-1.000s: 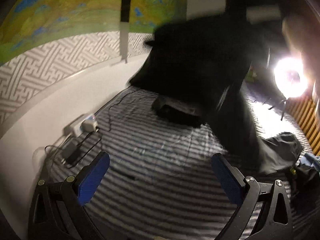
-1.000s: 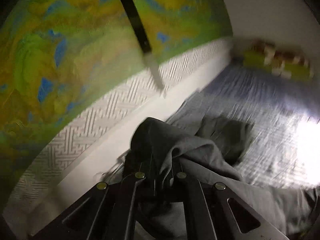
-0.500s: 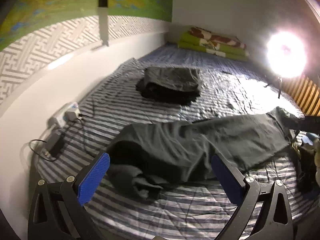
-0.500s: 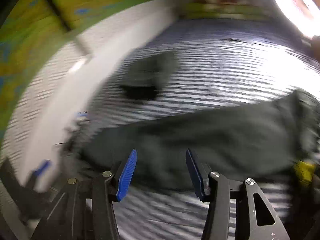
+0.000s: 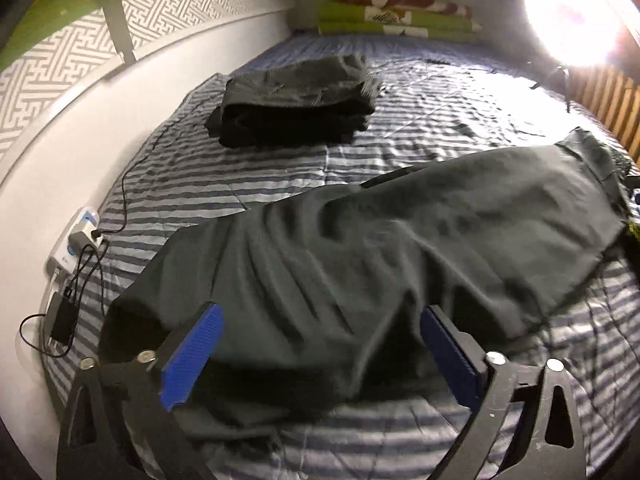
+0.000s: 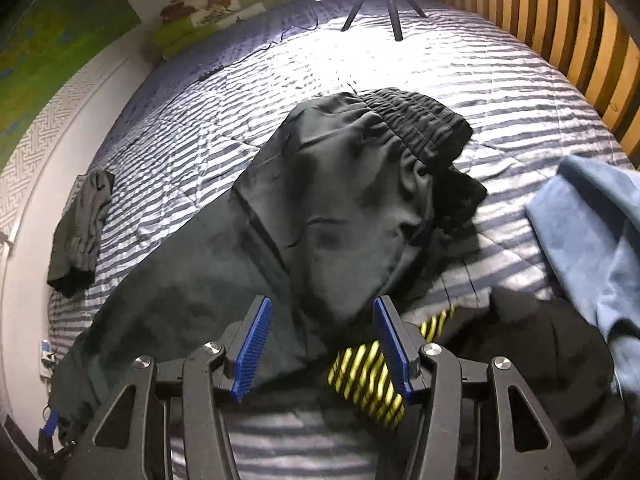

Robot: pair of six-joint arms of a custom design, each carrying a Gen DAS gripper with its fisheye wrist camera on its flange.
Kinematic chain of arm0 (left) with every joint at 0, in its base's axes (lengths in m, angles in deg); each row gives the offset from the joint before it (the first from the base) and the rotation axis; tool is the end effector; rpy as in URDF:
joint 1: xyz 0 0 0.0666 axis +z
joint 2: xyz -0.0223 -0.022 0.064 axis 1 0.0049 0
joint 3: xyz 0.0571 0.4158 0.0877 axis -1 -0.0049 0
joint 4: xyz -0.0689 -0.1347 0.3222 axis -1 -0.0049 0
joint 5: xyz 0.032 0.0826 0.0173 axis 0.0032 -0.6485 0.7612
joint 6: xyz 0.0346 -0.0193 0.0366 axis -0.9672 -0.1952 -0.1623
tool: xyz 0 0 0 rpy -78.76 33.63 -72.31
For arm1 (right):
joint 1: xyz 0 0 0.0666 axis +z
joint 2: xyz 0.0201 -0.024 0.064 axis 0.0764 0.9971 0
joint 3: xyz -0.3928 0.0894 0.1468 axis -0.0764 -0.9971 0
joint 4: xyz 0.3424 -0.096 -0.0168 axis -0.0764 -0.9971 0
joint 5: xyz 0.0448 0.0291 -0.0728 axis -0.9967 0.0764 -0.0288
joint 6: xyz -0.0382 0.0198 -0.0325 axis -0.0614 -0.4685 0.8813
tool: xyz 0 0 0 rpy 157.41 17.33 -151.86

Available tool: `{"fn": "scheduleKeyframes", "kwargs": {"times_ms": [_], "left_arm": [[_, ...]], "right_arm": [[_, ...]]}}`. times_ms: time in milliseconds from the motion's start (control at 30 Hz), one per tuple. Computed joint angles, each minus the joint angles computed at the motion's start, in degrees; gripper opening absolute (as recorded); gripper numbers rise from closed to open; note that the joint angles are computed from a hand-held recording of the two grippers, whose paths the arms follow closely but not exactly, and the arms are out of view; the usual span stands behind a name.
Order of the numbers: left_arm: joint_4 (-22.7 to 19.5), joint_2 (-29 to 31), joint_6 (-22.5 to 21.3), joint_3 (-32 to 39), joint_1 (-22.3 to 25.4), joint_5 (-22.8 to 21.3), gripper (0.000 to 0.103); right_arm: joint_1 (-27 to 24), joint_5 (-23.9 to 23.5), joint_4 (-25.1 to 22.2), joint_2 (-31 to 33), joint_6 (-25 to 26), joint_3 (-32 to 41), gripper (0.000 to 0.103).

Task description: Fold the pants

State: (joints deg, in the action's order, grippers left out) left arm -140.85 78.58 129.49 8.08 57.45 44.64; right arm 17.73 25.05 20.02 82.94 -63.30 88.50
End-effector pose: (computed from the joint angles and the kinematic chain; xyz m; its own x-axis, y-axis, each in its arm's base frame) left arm 0.3534 -0.2020 0.4368 -0.7969 -0.2130 -0.5654 -0.3379 0.9329 0.1249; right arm 0.5029 0.1210 0.4637 -0.8844 0.2673 -0.3827 0.1768 0.9506 0.2553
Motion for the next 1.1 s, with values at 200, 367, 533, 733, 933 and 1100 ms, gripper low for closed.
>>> {"fn": "scheduleKeyframes", "kwargs": {"times_ms": [200, 367, 533, 733, 933, 1100], "left_arm": [[3.4, 1.3, -2.7, -2.2, 4.8, 7.6, 0.028], [6.9, -1.1, -0.1, -5.1, 7.1, 9.6, 0.0], [8.0, -5.2, 0.0, -6.0, 8.0, 8.2, 0.0], [10.9, -8.4, -0.5, -7.6, 8.1, 9.6, 0.032], [13.0, -4.9, -7.0, -7.7, 3.4, 10.6, 0.097], [9.8, 0.0, -8.1, -6.3, 1.4, 8.4, 0.009]], "right_arm": [[2.3, 1.6, -3.9, 4.8, 2.3, 4.1, 0.049], [2.5, 1.7, -3.8, 5.5, 1.9, 3.5, 0.001], [2.3, 1.4, 1.1, 0.7, 3.4, 1.7, 0.001], [2.7, 2.5, 3.5, -2.8, 3.0, 2.8, 0.001], [2.1, 0.1, 4.5, -4.6, 0.6, 3.9, 0.0], [2.7, 1.9, 2.8, -5.2, 2.4, 6.0, 0.0]]}}
